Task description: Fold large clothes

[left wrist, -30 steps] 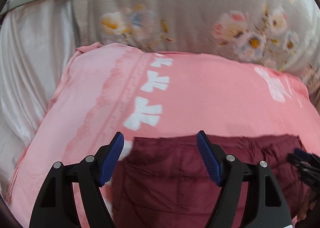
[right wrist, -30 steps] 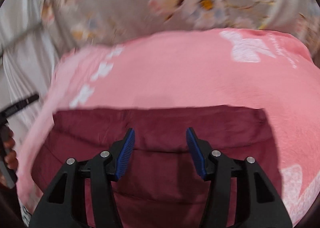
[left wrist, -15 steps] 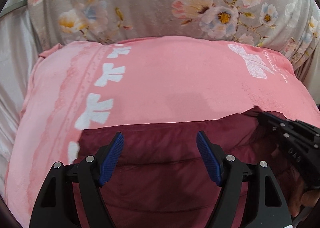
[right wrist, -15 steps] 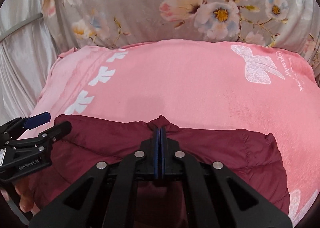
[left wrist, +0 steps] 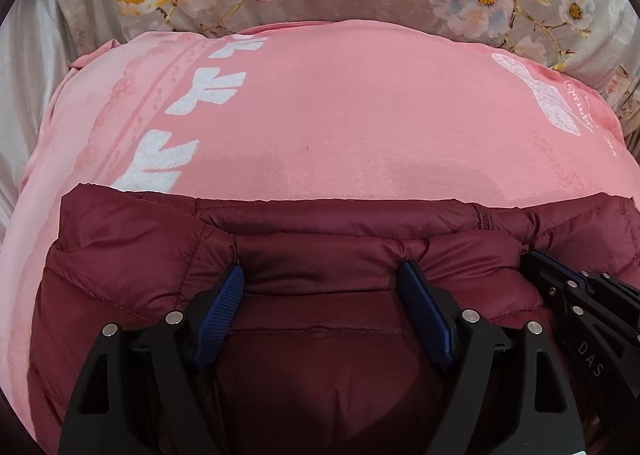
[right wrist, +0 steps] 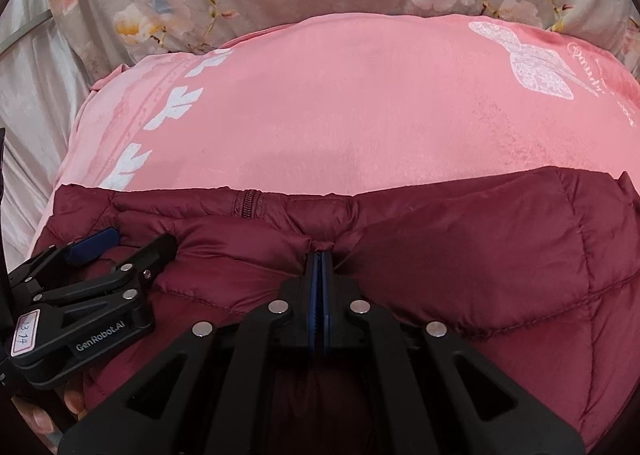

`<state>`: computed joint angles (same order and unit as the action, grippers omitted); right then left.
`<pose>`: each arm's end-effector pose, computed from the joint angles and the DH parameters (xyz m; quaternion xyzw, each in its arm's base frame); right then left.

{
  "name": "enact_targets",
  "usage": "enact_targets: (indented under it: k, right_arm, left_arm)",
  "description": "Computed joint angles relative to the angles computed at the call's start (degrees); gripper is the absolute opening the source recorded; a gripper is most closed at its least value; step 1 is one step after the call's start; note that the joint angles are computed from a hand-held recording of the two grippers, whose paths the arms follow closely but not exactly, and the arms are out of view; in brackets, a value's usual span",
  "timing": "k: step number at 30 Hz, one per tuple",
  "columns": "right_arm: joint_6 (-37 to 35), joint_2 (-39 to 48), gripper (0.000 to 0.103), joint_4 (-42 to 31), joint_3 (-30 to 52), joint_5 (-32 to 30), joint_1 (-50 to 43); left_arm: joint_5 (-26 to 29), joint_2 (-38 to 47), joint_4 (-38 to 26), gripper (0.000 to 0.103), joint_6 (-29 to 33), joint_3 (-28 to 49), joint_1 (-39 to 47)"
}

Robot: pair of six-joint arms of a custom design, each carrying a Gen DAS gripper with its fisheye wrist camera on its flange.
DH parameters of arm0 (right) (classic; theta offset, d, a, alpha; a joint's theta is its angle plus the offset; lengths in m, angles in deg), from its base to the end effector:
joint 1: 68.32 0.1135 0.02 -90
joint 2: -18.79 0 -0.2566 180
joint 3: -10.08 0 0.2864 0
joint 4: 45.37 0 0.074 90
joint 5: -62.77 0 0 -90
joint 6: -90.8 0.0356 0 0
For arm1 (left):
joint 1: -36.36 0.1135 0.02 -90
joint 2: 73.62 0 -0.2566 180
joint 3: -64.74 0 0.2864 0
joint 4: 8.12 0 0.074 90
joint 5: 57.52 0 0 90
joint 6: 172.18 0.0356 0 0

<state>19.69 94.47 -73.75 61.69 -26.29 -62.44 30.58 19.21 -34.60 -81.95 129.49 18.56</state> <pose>0.2834 0.0286 0.1584 0.1099 0.9404 0.0614 0.3160 0.3326 -0.1055 0.1457 0.1443 0.9415 -0.0309 0.3032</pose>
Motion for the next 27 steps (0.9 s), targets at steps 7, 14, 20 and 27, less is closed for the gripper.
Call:
enact_targets:
  k: [7, 14, 20, 27]
  right_arm:
    - [0.2, 1.0, 0.0, 2.0, -0.4, -0.8, -0.8]
    - [-0.6, -15.5, 0.002, -2.3, -5.5, -1.1, -6.6]
    - [-6.3, -19.2, 0.004, -9.6, -4.9, -1.6, -21.1]
    - [-7.7, -13.6, 0.002, -5.5, -7.9, -7.0, -27.7]
  left_arm:
    - [-3.5, 1.6, 1.9, 0.081, 0.0, 0.2, -1.6]
    - [3.1, -4.0, -3.0, 0.075, 1.1, 0.2, 4.0]
    - [6.3, -6.0, -7.4, 0.075, 2.2, 5.7, 14.4]
    - [0.7, 3.2, -4.3, 0.078, 3.6, 6.6, 15.9]
